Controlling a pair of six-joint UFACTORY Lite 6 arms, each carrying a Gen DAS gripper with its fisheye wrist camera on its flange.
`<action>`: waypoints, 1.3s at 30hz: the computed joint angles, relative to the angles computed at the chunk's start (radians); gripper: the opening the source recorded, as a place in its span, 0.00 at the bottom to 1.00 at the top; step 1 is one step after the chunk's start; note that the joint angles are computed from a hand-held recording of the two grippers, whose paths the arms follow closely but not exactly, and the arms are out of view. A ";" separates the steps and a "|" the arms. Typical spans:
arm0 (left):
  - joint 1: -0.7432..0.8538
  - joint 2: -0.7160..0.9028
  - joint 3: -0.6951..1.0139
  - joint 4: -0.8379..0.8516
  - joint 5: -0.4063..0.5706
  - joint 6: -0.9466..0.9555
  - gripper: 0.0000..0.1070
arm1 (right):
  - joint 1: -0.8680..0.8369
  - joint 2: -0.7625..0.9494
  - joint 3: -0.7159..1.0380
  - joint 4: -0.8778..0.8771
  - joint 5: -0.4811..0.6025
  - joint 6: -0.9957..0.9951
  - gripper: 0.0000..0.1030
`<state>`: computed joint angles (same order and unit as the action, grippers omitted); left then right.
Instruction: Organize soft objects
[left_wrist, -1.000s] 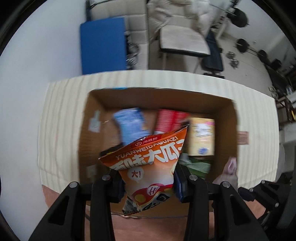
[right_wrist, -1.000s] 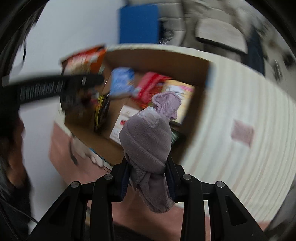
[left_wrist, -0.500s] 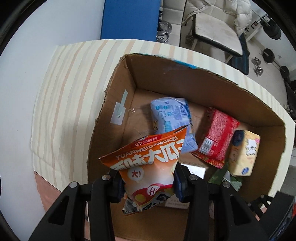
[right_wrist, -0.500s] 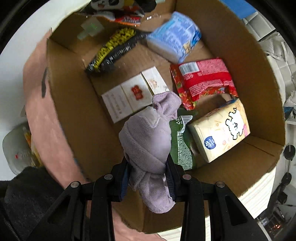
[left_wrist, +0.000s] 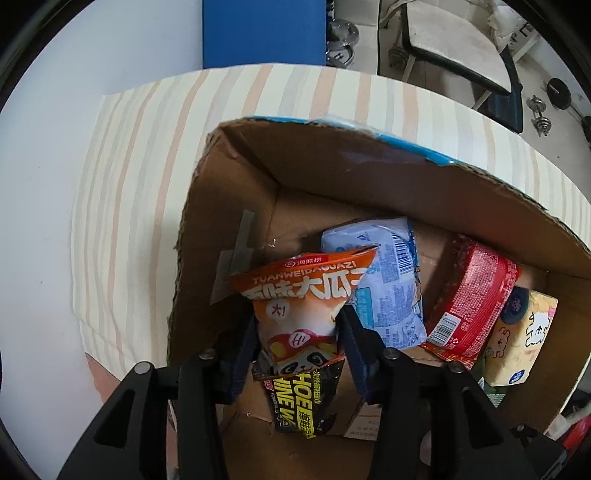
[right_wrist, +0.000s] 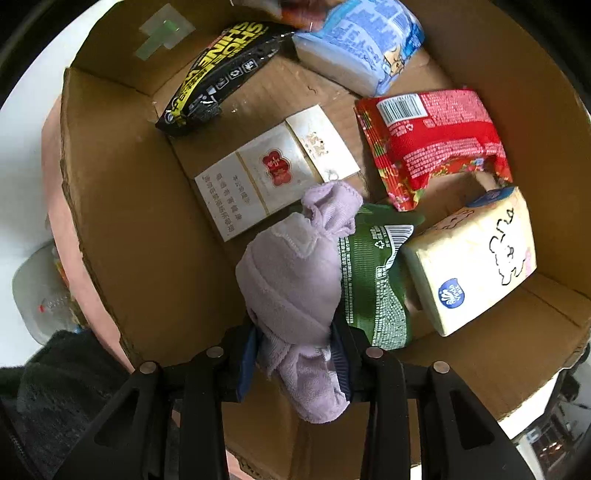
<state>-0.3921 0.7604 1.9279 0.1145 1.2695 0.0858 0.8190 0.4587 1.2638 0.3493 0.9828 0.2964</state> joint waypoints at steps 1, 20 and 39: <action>0.000 0.005 0.010 0.002 0.009 -0.001 0.40 | 0.002 0.036 0.021 0.025 -0.008 0.003 0.39; 0.011 -0.106 0.032 -0.058 0.073 0.055 0.87 | -0.154 -0.371 -0.213 -0.061 0.006 0.184 0.91; 0.178 -0.733 -0.567 -0.245 -0.098 0.293 0.93 | 0.174 -0.687 -0.212 -0.517 0.213 1.333 1.00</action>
